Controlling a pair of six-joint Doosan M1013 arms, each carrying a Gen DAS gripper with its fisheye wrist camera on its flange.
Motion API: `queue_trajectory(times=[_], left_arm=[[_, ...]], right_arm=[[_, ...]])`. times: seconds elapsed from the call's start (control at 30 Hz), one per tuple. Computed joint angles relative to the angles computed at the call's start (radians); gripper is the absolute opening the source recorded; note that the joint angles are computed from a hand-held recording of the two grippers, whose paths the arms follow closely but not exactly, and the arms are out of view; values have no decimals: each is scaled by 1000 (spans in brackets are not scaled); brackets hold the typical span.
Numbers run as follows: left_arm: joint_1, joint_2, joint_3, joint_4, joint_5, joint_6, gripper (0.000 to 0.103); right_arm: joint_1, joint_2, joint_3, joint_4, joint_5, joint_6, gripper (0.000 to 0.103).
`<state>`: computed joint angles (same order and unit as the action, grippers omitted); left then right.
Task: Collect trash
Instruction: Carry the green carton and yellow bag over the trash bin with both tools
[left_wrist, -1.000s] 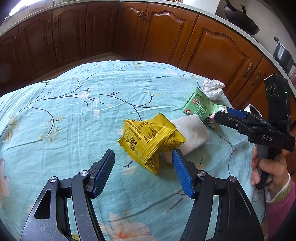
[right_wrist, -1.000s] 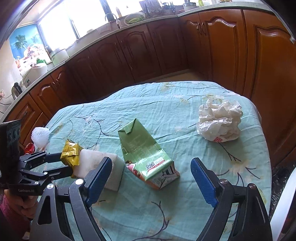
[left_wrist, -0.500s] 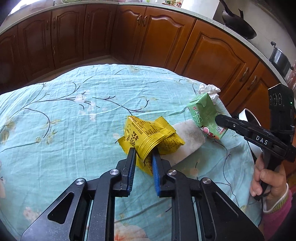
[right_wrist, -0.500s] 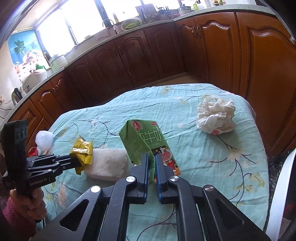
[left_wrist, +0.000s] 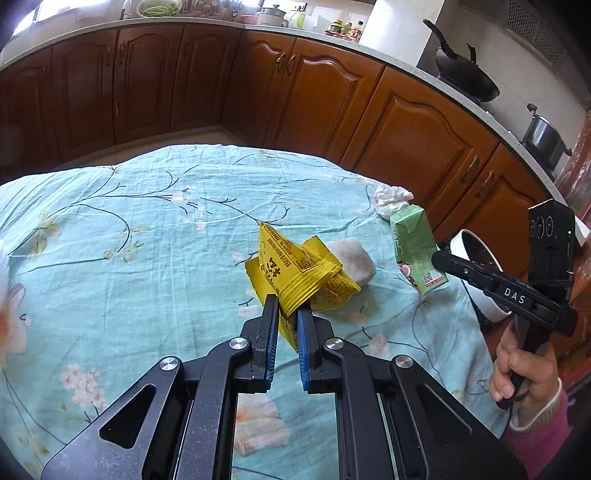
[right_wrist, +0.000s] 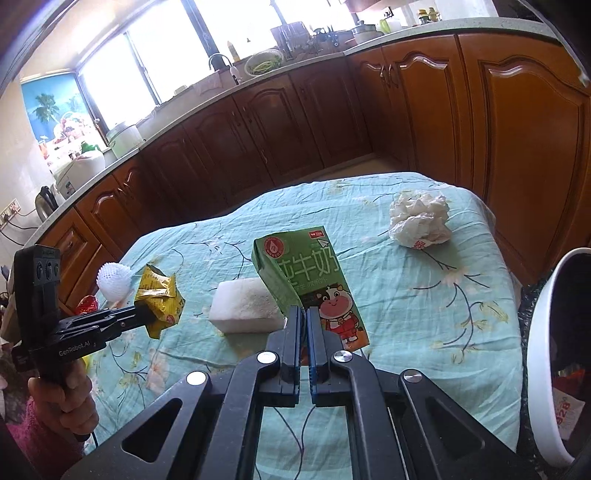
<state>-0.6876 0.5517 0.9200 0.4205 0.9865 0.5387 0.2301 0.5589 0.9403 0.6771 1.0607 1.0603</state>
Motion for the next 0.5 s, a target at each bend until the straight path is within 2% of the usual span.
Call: queue_trajectory(times=[0.23, 0.5], left_arm=[[-26, 22, -56, -23, -30, 61, 8], [-50, 106, -202, -115, -21, 190, 8]], right_arm=[[-31, -61, 82, 19, -54, 0, 3], [-85, -113, 155, 17, -110, 32, 3]])
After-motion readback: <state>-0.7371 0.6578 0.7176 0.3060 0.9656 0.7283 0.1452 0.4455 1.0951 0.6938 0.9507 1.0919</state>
